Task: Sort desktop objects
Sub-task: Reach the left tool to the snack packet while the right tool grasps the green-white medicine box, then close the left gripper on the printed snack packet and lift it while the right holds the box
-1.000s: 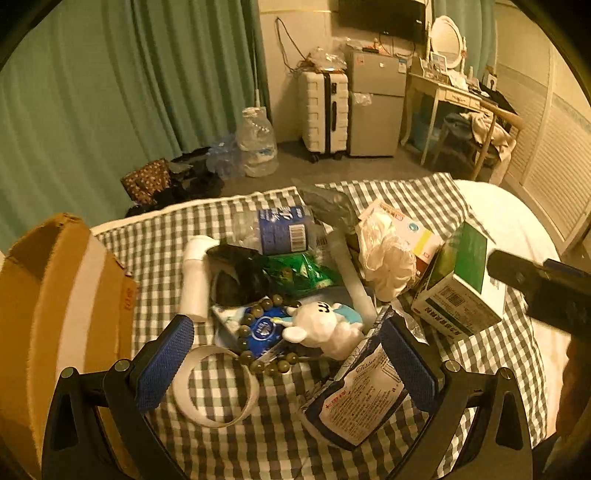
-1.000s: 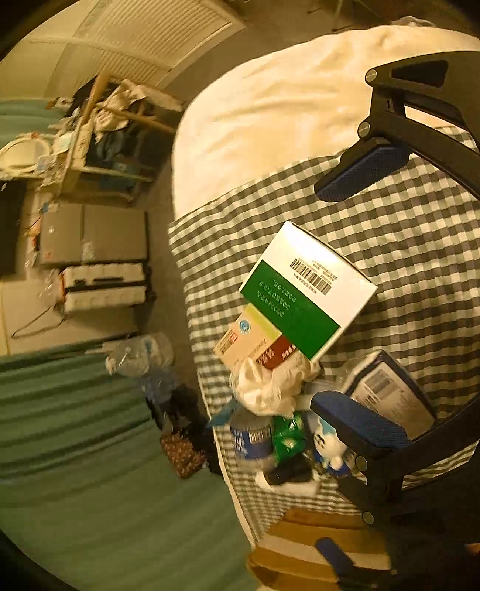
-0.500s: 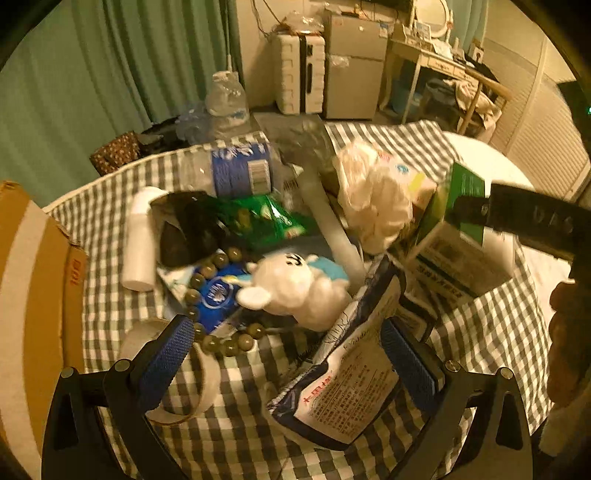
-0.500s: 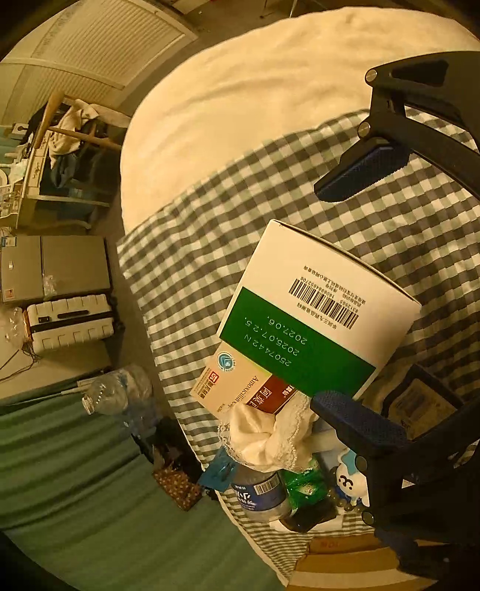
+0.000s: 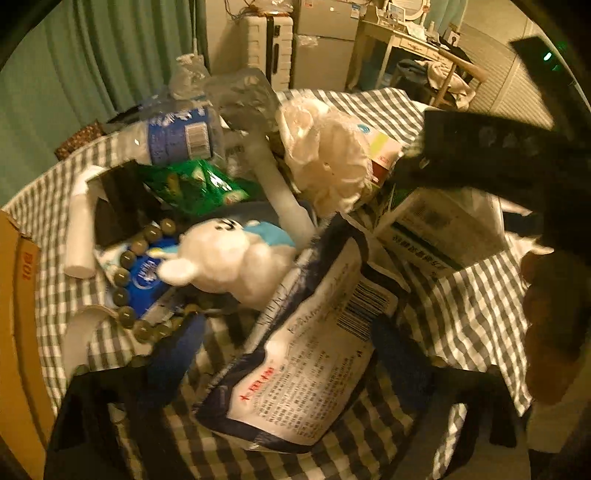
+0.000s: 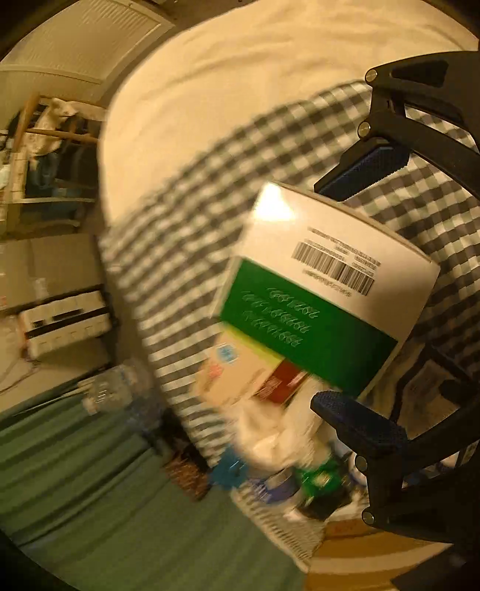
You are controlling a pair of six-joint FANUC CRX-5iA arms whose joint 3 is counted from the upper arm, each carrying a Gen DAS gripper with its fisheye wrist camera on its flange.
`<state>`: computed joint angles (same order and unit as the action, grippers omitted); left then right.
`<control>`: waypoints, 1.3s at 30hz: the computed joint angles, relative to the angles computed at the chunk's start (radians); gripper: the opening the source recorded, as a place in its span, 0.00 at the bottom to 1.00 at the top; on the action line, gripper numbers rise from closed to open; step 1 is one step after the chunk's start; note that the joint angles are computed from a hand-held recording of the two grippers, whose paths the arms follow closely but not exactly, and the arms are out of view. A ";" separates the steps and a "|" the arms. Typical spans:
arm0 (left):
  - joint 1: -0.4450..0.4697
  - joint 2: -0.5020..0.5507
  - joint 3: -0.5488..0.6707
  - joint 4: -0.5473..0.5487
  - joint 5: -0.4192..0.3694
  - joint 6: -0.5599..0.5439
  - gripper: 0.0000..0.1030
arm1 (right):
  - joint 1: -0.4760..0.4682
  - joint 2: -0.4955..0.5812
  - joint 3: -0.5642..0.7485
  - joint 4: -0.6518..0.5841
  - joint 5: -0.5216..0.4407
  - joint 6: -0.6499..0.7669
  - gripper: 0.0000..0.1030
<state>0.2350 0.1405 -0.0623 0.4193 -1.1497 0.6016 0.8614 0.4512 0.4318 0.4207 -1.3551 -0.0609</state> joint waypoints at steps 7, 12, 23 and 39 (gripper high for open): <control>0.009 0.011 -0.009 0.037 -0.064 -0.056 0.37 | -0.013 0.010 -0.012 -0.046 -0.029 0.013 1.00; 0.013 0.012 -0.001 0.043 -0.097 -0.088 0.23 | -0.005 -0.008 -0.052 -0.035 -0.006 0.020 0.89; 0.032 -0.037 -0.018 0.105 -0.085 -0.096 0.12 | 0.043 -0.054 -0.126 0.087 0.020 -0.029 0.77; 0.086 -0.117 -0.052 0.239 -0.041 -0.146 0.08 | 0.131 -0.089 -0.126 0.293 -0.003 -0.086 0.76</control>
<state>0.3213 0.0239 -0.1144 0.6587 -1.1908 0.4559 0.9926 0.3623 0.3058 0.7133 -1.3578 -0.1471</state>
